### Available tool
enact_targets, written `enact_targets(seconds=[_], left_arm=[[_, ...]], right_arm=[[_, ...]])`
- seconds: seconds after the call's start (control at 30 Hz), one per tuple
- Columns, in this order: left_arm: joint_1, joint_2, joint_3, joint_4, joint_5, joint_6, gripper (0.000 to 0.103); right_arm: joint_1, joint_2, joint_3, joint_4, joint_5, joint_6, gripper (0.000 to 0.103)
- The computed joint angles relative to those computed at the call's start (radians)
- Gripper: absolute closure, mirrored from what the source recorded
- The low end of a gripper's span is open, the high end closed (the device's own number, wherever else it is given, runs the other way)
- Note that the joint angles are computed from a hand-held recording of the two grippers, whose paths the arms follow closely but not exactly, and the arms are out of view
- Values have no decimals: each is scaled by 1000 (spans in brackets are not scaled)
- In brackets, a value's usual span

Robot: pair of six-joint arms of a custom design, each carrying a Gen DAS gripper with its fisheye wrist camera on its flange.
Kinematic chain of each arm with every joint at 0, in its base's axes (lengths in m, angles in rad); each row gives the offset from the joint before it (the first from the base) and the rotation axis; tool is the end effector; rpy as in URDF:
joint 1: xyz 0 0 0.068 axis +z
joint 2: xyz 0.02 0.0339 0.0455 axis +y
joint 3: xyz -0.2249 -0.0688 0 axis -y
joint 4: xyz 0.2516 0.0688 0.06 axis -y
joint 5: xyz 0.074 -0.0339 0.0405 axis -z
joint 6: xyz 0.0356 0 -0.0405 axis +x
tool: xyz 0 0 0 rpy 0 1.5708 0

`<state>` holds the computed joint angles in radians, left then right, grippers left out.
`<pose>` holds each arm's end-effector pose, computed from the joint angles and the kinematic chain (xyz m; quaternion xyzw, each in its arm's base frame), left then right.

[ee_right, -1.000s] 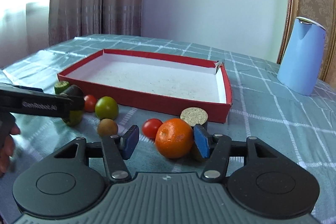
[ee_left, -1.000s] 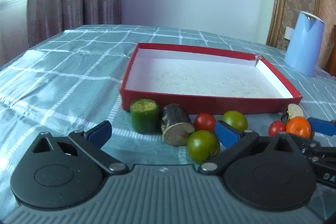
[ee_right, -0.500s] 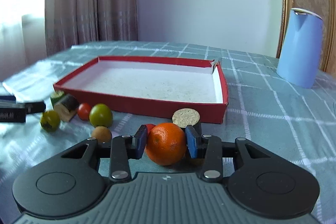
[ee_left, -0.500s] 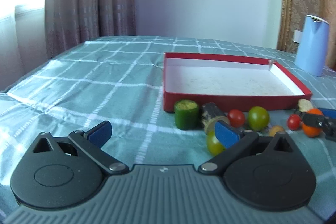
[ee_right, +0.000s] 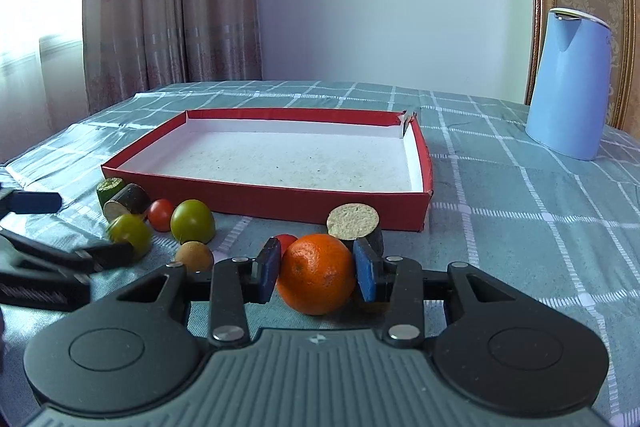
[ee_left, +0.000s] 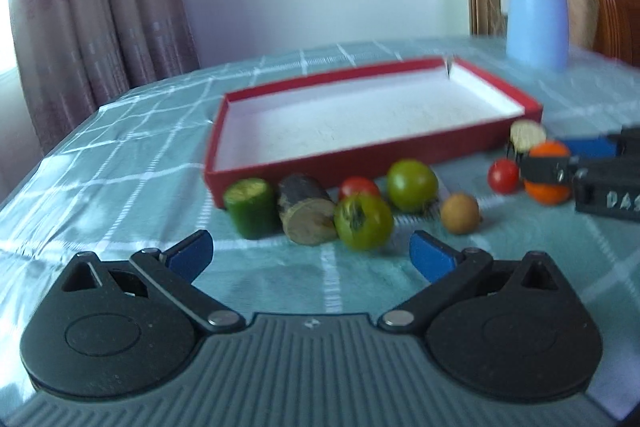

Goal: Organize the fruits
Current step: 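Grasp the mandarin orange with the right tool while the left tool grasps the green tomato, then lift the orange into the box and open the right tool while the left releases the tomato there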

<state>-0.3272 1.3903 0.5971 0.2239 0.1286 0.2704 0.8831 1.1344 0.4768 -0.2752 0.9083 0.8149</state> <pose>0.2741 -0.0978 0.1386 0.2872 0.8275 -0.0699 0.4773 0.1600 0.1505 0.1340 0.1084 0.8575 -0.0637 0.4989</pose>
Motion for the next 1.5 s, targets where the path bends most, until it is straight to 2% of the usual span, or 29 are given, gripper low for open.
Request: enact_targets(seconds=[0.2, 0.27, 0.4, 0.43, 0.6, 0.67, 1.0, 1.27, 1.4, 1.5], left_arm=[[-11, 21, 49, -29, 15, -49, 0], [-5, 25, 65, -50, 54, -50, 1], [-21, 52, 84, -74, 50, -30, 35], [-24, 53, 76, -59, 40, -23, 37], [2, 45, 46, -30, 110, 6, 68], [5, 41, 44, -47, 129, 12, 73], [25, 11, 21, -41, 161, -4, 74], [41, -88, -43, 17, 188, -9, 74], [35, -67, 18, -14, 186, -21, 74], [17, 13, 101, -20, 164, -39, 74]], right_arm=[[-5, -3, -3, 7, -11, -8, 65], [-5, -3, -3, 7, -11, -7, 65], [-6, -10, -8, 7, -13, -6, 65], [-7, -11, -8, 8, -14, -7, 65], [-8, -17, -14, 17, -21, -7, 65], [-5, -8, -9, 14, -16, -3, 65], [1, -14, -13, 10, -7, 8, 65], [27, -75, -23, -35, 46, 34, 65], [28, -119, -5, -76, 90, -2, 65], [-22, -129, 2, -41, 90, -84, 65]])
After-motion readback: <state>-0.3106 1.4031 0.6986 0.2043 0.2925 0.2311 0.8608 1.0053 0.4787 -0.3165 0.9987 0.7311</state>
